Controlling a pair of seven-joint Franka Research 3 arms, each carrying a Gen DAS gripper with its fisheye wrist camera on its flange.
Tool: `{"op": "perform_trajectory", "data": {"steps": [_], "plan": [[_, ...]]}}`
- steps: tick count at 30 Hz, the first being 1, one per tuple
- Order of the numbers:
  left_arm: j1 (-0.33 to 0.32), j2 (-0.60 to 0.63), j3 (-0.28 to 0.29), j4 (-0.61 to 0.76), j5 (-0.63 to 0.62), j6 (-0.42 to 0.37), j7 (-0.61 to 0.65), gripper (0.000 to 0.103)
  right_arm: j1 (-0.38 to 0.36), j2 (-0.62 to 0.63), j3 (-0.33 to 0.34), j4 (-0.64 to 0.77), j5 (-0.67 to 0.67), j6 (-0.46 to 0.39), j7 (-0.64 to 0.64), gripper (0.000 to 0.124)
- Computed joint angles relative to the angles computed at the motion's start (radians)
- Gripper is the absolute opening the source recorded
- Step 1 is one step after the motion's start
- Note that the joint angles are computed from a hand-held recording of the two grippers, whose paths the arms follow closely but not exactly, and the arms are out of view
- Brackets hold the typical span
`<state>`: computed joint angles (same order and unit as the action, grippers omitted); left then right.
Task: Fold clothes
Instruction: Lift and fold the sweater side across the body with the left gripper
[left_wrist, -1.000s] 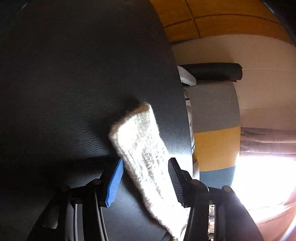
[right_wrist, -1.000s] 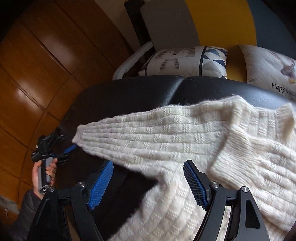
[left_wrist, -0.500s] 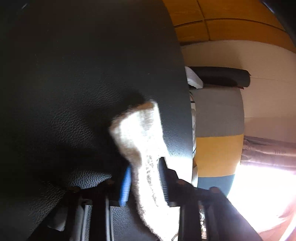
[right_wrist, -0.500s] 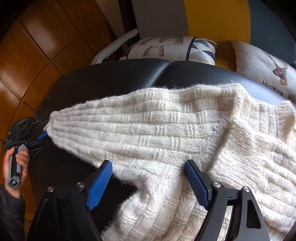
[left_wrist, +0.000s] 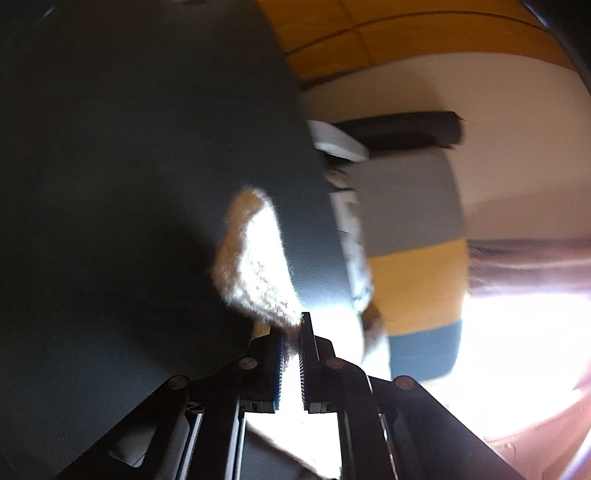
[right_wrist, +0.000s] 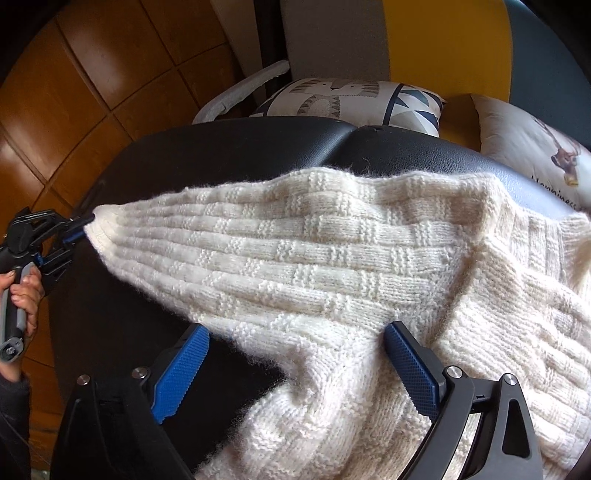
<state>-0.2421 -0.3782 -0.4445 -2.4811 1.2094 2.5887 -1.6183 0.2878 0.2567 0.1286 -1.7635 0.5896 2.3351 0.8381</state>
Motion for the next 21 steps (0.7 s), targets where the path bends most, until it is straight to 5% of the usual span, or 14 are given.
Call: {"op": "perform_trajectory", "data": {"steps": [5,12,16,21], "plan": [[0.010,0.087,0.007,0.160,0.102,0.018,0.106,0.005,-0.051,-0.003,-0.001,0.025,0.134,-0.078,0.001,0.097],[-0.051,0.418,0.073,0.554,0.160,0.135,0.374,0.005,-0.081,-0.071,-0.026,-0.049,0.238,-0.006,-0.022,0.079],[-0.092,0.689,0.078,0.861,-0.023,0.202,0.725,0.005,-0.097,-0.104,-0.035,-0.074,0.281,-0.017,-0.104,0.074],[-0.162,0.993,-0.007,1.210,-0.275,0.137,1.140,0.005,-0.144,-0.109,-0.067,-0.072,0.392,-0.090,-0.119,0.059]]}}
